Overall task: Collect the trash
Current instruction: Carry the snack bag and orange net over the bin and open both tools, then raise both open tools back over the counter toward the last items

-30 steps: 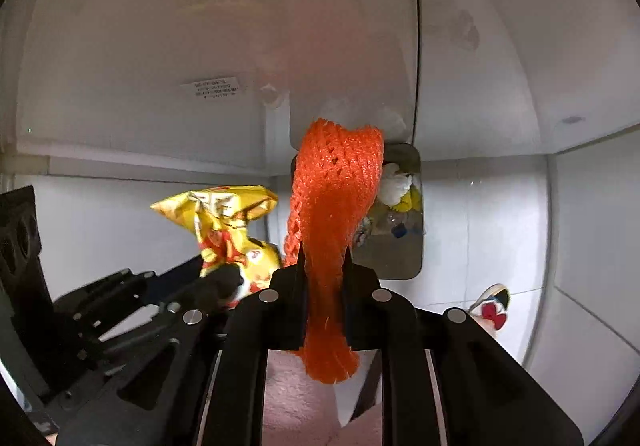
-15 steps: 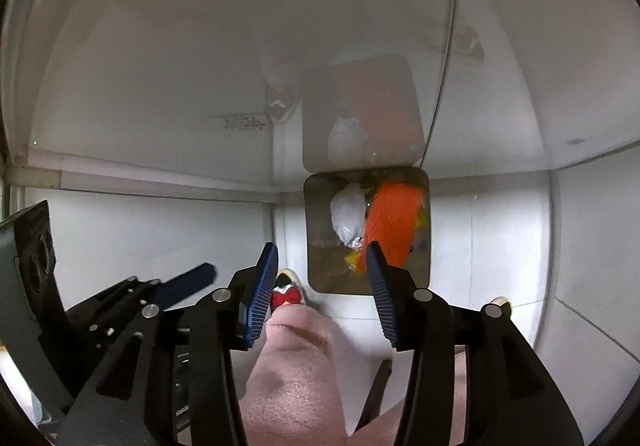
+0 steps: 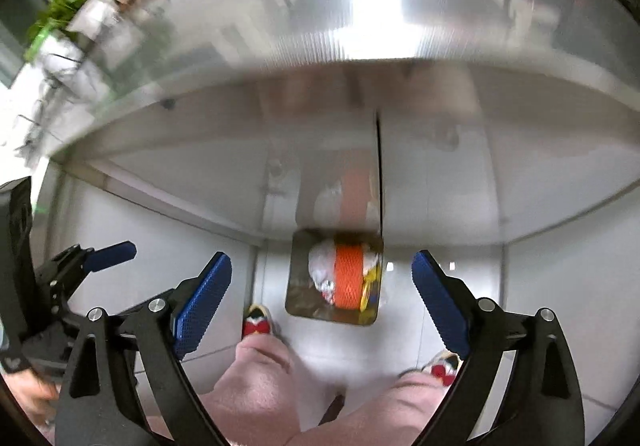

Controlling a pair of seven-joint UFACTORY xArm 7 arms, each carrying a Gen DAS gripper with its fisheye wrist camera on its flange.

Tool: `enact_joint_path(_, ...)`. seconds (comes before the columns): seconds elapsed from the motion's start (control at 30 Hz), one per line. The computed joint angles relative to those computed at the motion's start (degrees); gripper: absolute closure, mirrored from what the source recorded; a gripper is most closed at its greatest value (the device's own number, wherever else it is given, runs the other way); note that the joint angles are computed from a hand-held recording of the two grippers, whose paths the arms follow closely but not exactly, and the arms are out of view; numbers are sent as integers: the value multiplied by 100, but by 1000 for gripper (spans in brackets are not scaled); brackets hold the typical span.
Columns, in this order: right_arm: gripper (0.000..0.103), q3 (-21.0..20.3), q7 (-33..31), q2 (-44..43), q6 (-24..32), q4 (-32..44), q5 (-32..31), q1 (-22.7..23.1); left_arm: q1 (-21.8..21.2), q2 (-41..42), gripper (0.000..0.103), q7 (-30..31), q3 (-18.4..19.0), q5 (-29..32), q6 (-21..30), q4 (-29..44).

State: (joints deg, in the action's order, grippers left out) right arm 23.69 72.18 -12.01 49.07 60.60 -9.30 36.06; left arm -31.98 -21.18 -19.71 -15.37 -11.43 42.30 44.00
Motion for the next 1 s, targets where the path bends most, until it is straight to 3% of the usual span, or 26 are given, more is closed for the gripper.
enact_joint_path(0.23,9,50,5,-582,403,484,-669,-438,233,-233,8,-110,-34,375,6,745)
enact_joint_path(0.43,9,-68,-367,-348,506,934,-1069,-925,554,211,8,-46,-98,955,-5,1795)
enact_joint_path(0.63,9,-323,-719,354,527,1643,-1379,-1109,800,1342,8,-245,-85,1612,-73,3022)
enact_joint_path(0.87,10,-890,-1067,1426,363,2650,-1567,-1029,562,3140,9,-222,242,2120,263,5081)
enact_joint_path(1.0,21,-1190,-1237,1884,148,2979,-1387,-990,442,3959,24,-28,463,1969,546,6040)
